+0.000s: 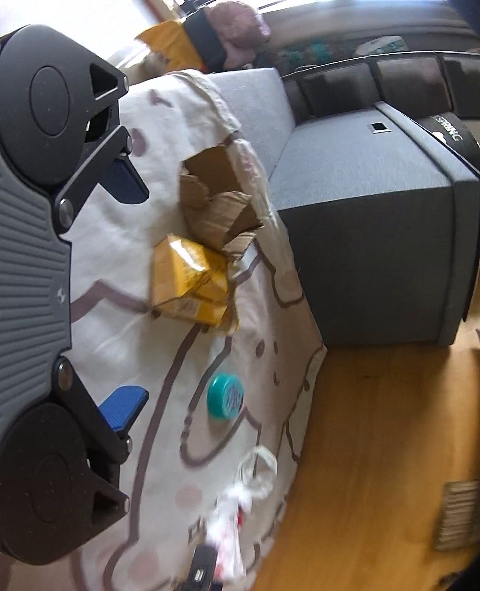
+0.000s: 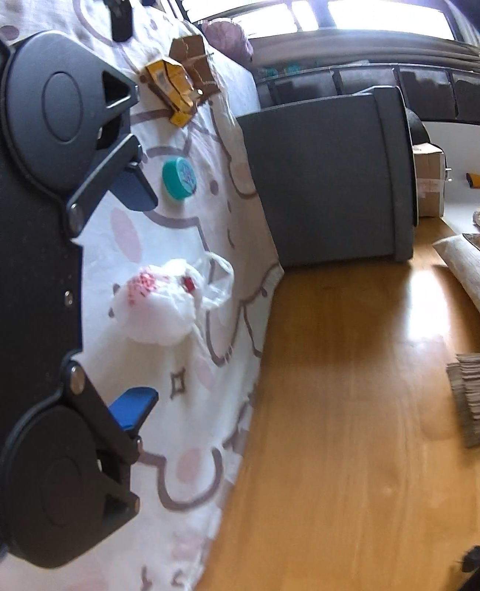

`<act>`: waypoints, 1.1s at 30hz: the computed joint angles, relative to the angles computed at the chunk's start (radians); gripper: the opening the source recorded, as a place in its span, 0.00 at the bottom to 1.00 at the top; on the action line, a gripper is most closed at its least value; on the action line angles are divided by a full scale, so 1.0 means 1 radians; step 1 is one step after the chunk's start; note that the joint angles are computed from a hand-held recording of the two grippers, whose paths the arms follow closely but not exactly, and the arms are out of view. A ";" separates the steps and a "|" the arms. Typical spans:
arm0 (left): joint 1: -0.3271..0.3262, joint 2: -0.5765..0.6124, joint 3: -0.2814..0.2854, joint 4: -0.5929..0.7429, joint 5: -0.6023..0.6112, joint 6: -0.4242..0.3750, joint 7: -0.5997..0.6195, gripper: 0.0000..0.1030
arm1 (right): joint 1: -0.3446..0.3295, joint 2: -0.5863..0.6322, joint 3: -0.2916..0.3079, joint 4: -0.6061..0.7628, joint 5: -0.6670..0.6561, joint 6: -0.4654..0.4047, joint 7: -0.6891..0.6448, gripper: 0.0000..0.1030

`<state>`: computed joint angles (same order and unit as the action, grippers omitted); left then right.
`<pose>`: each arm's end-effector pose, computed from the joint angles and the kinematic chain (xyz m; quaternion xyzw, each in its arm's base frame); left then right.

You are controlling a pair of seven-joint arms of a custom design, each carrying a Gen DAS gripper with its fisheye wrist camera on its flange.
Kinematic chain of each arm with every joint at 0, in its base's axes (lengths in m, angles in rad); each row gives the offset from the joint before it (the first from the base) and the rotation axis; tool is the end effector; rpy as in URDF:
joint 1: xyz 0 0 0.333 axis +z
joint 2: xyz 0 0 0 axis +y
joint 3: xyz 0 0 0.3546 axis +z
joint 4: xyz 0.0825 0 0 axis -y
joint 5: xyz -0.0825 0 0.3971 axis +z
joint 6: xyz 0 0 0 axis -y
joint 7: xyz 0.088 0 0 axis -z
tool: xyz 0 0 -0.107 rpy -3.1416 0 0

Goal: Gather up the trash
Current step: 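Grasp the white plastic bag with the right gripper while the left gripper approaches the yellow cigarette box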

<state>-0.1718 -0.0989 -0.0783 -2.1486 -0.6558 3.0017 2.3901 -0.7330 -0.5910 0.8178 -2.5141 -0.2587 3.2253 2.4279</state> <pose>0.5617 -0.0998 0.5807 -0.4622 0.7510 -0.3690 0.2936 0.4469 0.1273 0.5662 -0.4869 0.6772 -0.3941 0.3860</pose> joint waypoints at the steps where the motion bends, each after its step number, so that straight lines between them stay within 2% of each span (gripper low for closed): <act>1: 0.005 0.023 -0.003 0.023 0.017 -0.008 -0.018 1.00 | 0.016 0.015 -0.015 -0.005 0.001 0.020 -0.005 0.96; 5: 0.050 0.110 -0.036 0.111 0.137 -0.044 -0.157 1.00 | 0.099 0.075 -0.089 -0.024 0.050 0.073 -0.036 0.84; 8: 0.070 0.160 -0.059 0.151 0.258 -0.029 -0.241 1.00 | 0.161 0.109 -0.143 -0.039 0.095 0.110 -0.060 0.78; 12: 0.088 0.207 -0.082 0.190 0.375 -0.028 -0.285 1.00 | 0.190 0.123 -0.164 -0.048 0.161 0.120 -0.081 0.67; 15: 0.109 0.222 -0.106 0.210 0.376 -0.045 -0.281 1.00 | 0.218 0.139 -0.185 -0.058 0.210 0.148 -0.096 0.64; 17: 0.119 0.225 -0.116 0.223 0.366 -0.074 -0.286 1.00 | 0.210 0.150 -0.175 -0.065 0.253 0.191 -0.098 0.64; 19: 0.132 0.222 -0.128 0.226 0.328 -0.093 -0.271 1.00 | 0.206 0.168 -0.168 -0.068 0.292 0.238 -0.105 0.64; 22: 0.143 0.218 -0.136 0.224 0.262 -0.113 -0.254 1.00 | 0.226 0.198 -0.183 -0.057 0.324 0.250 -0.135 0.64; 24: 0.145 0.218 -0.137 0.220 0.231 -0.105 -0.243 1.00 | 0.256 0.215 -0.209 -0.050 0.340 0.242 -0.152 0.59; 29: 0.134 0.222 -0.125 0.221 0.263 -0.091 -0.275 1.00 | 0.343 0.247 -0.283 -0.055 0.396 0.260 -0.170 0.40; 33: 0.125 0.226 -0.120 0.216 0.314 -0.044 -0.293 0.96 | 0.427 0.266 -0.353 -0.054 0.401 0.268 -0.209 0.37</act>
